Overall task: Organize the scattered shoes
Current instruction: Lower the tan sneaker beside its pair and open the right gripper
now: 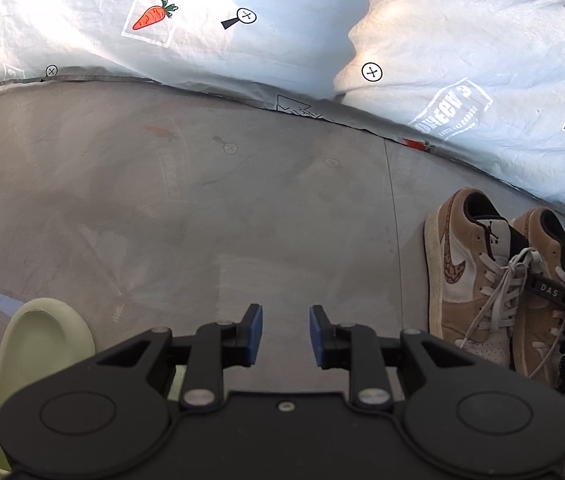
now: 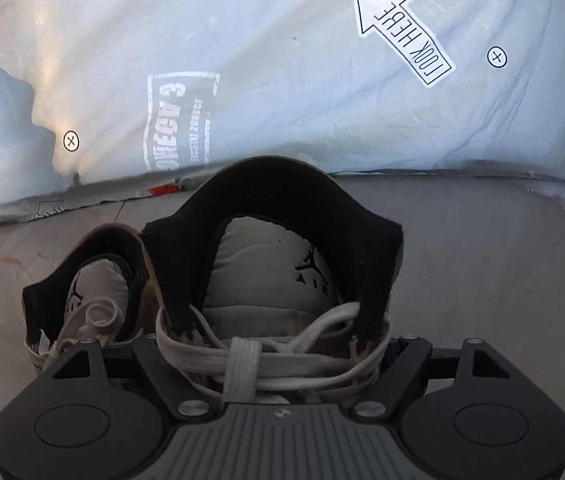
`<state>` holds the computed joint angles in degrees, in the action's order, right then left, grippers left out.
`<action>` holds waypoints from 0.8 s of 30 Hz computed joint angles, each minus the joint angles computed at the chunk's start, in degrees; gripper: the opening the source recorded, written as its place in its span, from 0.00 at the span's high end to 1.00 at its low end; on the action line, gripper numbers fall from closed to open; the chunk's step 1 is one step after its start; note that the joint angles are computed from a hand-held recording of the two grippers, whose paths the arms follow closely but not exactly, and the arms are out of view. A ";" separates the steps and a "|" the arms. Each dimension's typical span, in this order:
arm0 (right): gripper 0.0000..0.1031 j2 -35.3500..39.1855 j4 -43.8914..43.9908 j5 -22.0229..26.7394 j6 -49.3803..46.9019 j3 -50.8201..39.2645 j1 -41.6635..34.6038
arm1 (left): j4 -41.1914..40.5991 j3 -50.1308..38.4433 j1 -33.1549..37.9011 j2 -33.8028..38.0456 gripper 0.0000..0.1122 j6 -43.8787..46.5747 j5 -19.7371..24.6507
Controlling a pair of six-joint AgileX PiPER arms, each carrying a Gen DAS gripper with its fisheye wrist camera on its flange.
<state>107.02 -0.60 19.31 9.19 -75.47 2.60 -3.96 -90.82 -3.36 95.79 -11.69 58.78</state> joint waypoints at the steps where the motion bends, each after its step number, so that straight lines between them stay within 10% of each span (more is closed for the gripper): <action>1: 0.22 0.40 -0.32 -0.66 0.18 0.49 0.23 | 0.09 0.10 -0.11 0.00 0.76 0.17 0.10; 10: 0.20 2.50 14.39 4.21 -8.94 -4.28 -2.75 | -0.84 0.64 -0.21 0.48 0.76 1.73 0.92; 24: 0.17 4.22 12.40 11.31 -9.06 -9.43 -3.00 | -1.81 0.53 0.60 0.65 0.74 1.90 1.37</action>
<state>111.23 11.79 30.62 0.12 -84.90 -0.40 -5.77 -90.29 -2.77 96.44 -9.79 60.15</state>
